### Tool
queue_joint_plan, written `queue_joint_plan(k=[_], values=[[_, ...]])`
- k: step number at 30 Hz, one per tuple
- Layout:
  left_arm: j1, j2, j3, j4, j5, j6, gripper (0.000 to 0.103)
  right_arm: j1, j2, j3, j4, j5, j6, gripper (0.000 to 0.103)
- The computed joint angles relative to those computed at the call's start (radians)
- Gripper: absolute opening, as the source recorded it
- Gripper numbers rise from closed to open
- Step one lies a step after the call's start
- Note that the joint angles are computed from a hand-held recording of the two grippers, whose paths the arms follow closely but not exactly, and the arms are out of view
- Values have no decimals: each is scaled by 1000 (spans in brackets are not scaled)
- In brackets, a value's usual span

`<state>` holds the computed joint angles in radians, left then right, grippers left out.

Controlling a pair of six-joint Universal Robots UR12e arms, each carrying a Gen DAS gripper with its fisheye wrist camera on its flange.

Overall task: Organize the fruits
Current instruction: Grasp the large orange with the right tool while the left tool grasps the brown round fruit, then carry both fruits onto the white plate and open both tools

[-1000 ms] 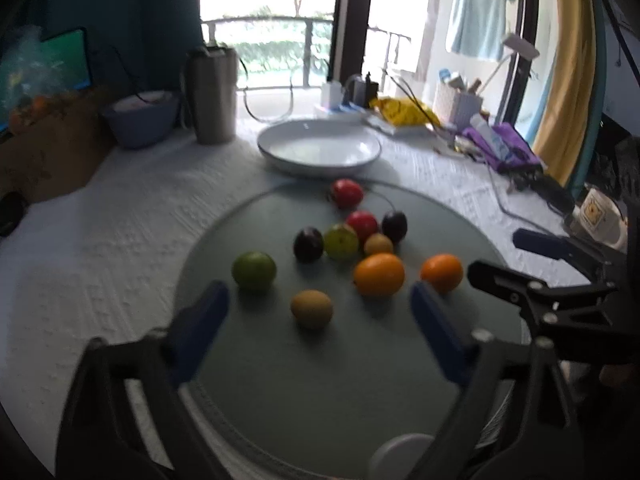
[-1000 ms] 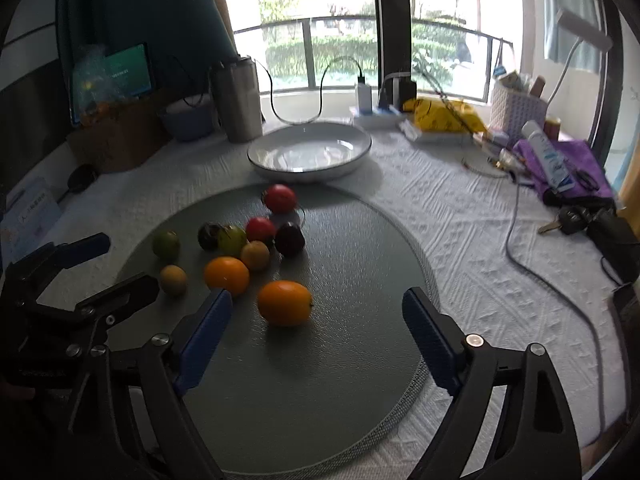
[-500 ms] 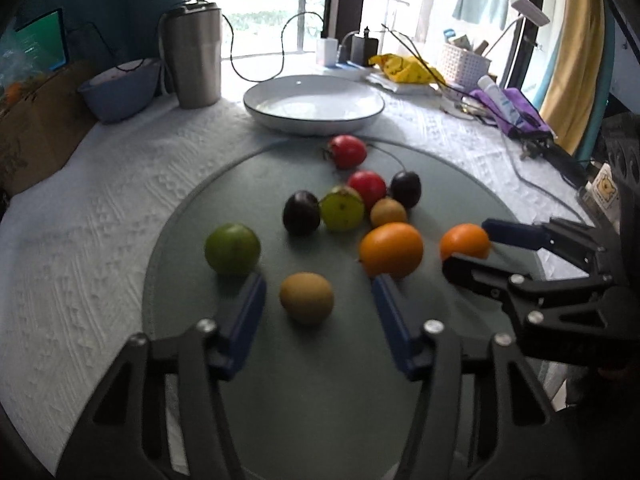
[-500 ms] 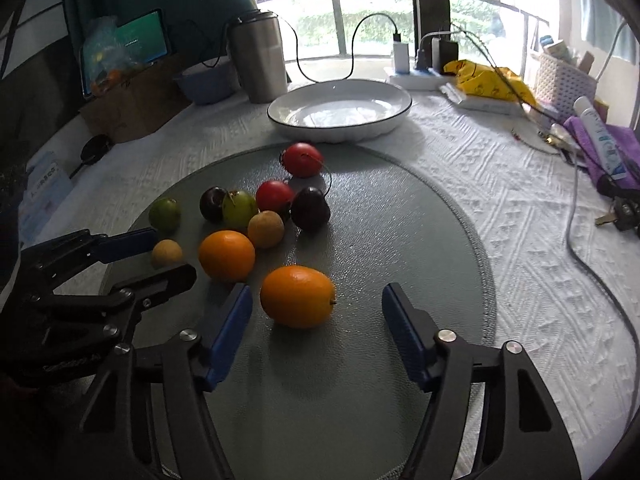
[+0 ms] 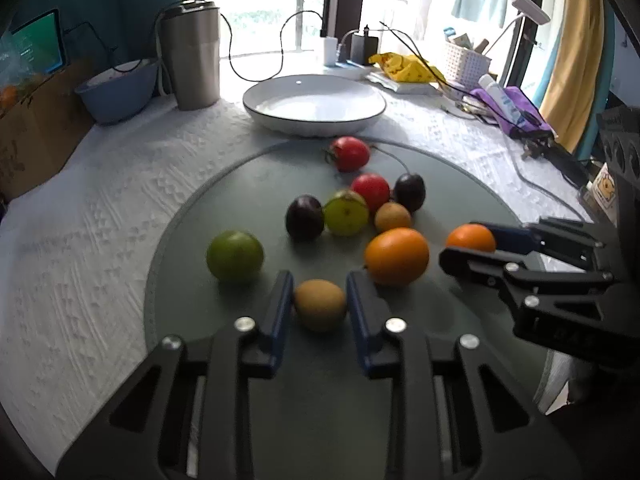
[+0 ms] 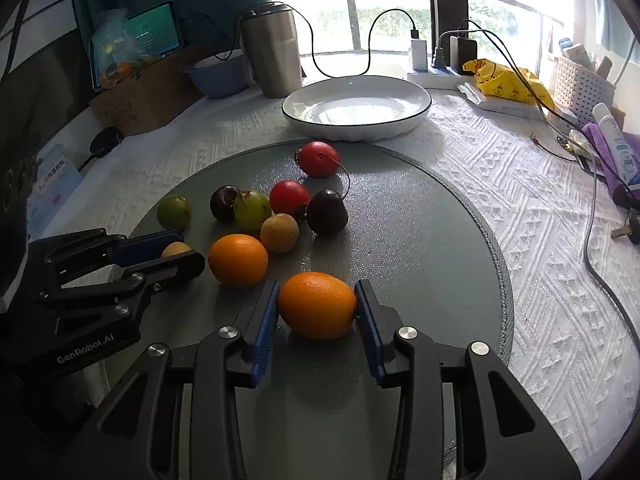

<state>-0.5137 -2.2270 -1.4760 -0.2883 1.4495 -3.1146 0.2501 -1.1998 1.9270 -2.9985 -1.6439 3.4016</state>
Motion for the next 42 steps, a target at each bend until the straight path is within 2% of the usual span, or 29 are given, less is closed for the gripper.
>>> queue_joint_plan(k=[8, 20, 28, 39, 42], values=[[8, 1, 6, -12, -26, 0, 28, -5, -7, 2, -24, -7, 1, 41], [15, -2, 40, 41, -27, 12, 28, -13, -4, -27, -47, -23, -28, 41], [23, -34, 105, 51, -44, 14, 28, -30, 14, -62, -62, -41, -51, 41], [33, -104, 236, 12, -83, 19, 28, -62, 50, -126, -66, -49, -104, 41], [32, -125, 277, -8, -61, 23, 28, -71, 65, -149, -61, -46, -125, 41]])
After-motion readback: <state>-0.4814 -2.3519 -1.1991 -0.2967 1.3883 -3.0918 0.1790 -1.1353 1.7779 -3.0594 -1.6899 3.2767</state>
